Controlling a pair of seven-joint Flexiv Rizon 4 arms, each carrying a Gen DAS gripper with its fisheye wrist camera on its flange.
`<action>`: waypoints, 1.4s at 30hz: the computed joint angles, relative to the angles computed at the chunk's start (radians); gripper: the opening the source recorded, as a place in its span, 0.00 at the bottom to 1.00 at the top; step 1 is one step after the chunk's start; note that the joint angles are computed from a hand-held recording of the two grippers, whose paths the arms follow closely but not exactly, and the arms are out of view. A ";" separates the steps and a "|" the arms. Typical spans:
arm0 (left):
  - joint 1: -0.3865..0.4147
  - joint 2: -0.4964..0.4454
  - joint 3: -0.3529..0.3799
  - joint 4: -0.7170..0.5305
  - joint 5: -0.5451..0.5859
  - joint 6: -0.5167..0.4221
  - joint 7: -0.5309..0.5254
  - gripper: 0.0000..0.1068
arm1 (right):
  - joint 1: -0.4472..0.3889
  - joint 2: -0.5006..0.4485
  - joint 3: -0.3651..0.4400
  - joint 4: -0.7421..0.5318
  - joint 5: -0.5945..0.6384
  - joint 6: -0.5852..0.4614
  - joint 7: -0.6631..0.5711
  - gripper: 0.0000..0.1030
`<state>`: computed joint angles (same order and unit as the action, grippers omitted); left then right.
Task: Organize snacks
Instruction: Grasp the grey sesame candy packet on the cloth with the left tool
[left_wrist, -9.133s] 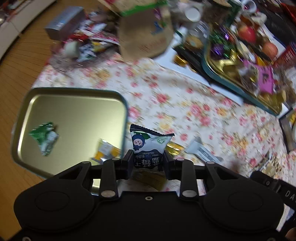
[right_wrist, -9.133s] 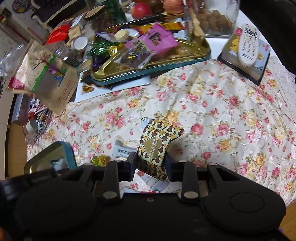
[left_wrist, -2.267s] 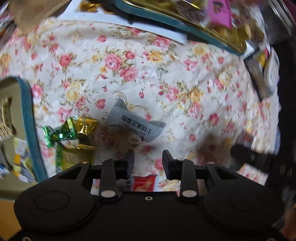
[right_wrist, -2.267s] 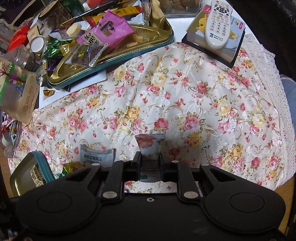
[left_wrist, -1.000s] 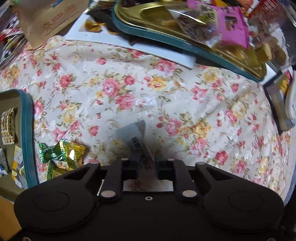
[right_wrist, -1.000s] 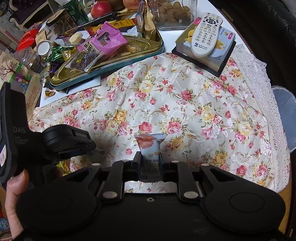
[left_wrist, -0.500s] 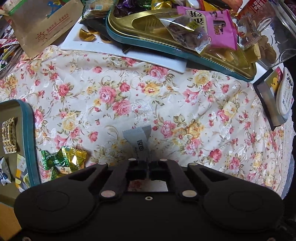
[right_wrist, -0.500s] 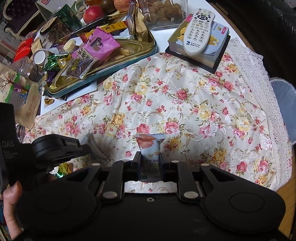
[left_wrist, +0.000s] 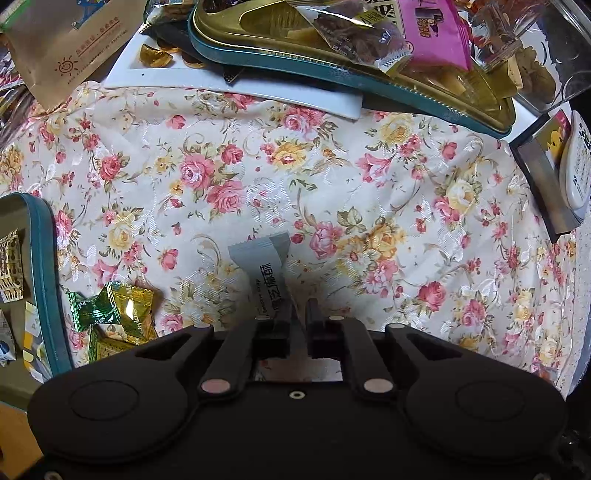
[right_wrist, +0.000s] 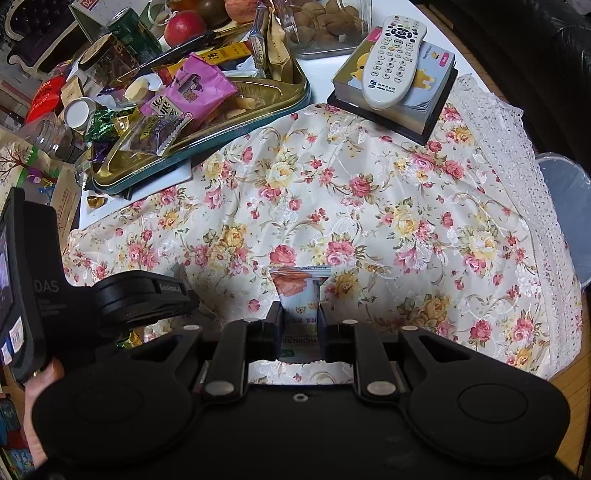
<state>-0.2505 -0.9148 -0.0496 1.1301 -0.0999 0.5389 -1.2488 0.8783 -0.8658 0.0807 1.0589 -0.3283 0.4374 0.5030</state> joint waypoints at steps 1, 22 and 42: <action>0.000 0.001 0.000 0.002 0.001 0.002 0.002 0.14 | -0.001 -0.001 0.001 -0.001 0.001 -0.001 -0.002 0.19; 0.030 0.012 -0.025 -0.004 -0.052 -0.007 -0.001 0.00 | 0.006 -0.003 -0.010 -0.019 -0.009 -0.008 -0.013 0.19; 0.016 -0.014 -0.007 -0.020 -0.032 0.021 -0.102 0.35 | 0.000 0.007 -0.006 0.006 -0.005 0.014 -0.003 0.20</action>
